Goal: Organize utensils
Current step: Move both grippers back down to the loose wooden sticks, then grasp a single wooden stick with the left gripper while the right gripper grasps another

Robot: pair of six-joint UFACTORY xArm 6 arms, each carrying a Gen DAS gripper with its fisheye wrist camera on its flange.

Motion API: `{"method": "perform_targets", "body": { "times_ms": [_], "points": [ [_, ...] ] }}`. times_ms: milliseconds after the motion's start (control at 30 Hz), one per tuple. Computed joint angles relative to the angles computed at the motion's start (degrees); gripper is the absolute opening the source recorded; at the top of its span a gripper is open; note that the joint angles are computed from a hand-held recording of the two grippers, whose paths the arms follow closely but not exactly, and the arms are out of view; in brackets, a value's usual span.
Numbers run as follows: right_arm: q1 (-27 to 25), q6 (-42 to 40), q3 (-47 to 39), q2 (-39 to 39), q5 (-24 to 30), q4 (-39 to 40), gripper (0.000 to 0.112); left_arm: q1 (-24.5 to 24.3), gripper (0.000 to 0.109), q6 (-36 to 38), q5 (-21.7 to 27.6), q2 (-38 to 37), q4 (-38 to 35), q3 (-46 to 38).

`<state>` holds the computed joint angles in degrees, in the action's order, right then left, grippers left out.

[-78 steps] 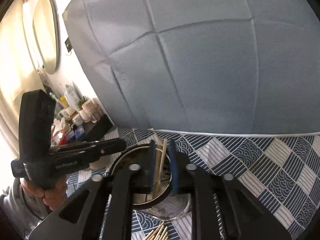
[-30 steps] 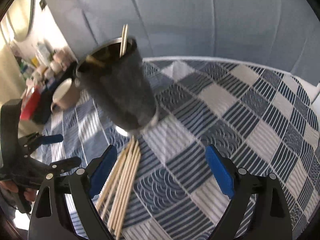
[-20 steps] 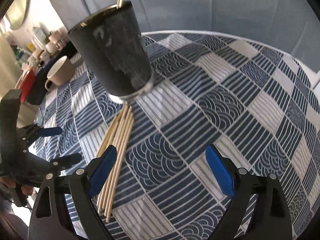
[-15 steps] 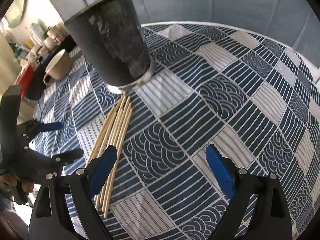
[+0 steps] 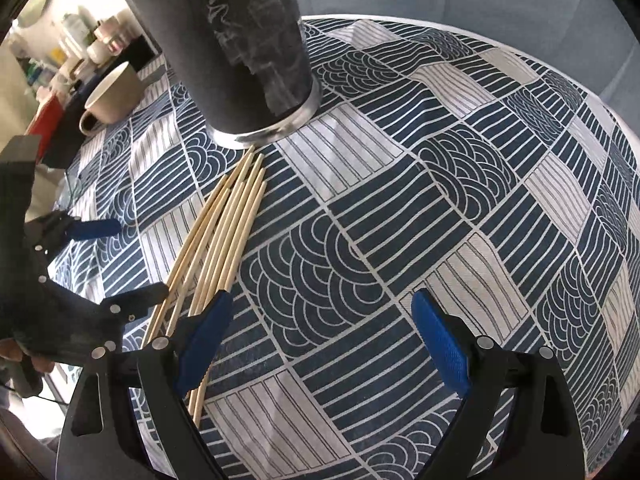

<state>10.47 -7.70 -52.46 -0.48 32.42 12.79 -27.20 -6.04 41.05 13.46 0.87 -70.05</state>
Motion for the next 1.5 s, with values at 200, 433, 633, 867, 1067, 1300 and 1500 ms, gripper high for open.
{"method": "perform_targets", "body": {
  "times_ms": [200,433,633,867,1067,1300,1500],
  "points": [
    [0.67,3.82,-0.93,1.42,0.66,-4.13,0.086,0.3,0.098,-1.37,-0.67,0.04,1.39,0.51],
    [2.04,7.6,-2.66,3.31,1.18,-6.86,0.086,-0.25,0.099,-3.52,-0.66,0.48,4.08,0.31],
    [2.65,9.97,-4.06,5.08,1.67,-7.99,0.086,0.69,0.099,-3.94,-1.09,-0.51,4.32,1.83],
    [3.42,14.25,-4.97,6.07,1.35,-11.2,0.087,0.72,0.099,-4.37,-2.02,-0.62,4.69,2.23],
    [4.36,22.9,-6.14,6.65,3.58,-18.75,0.091,1.36,0.099,-2.58,-2.63,-1.71,3.92,3.7],
    [4.48,24.7,-5.54,6.11,4.86,-19.84,0.091,1.01,0.099,-1.71,-2.54,-1.09,3.72,2.87],
    [3.33,18.97,-3.39,3.78,5.07,-16.11,0.063,1.17,0.098,-1.23,-2.33,-0.76,3.29,2.42]
  ]
}}
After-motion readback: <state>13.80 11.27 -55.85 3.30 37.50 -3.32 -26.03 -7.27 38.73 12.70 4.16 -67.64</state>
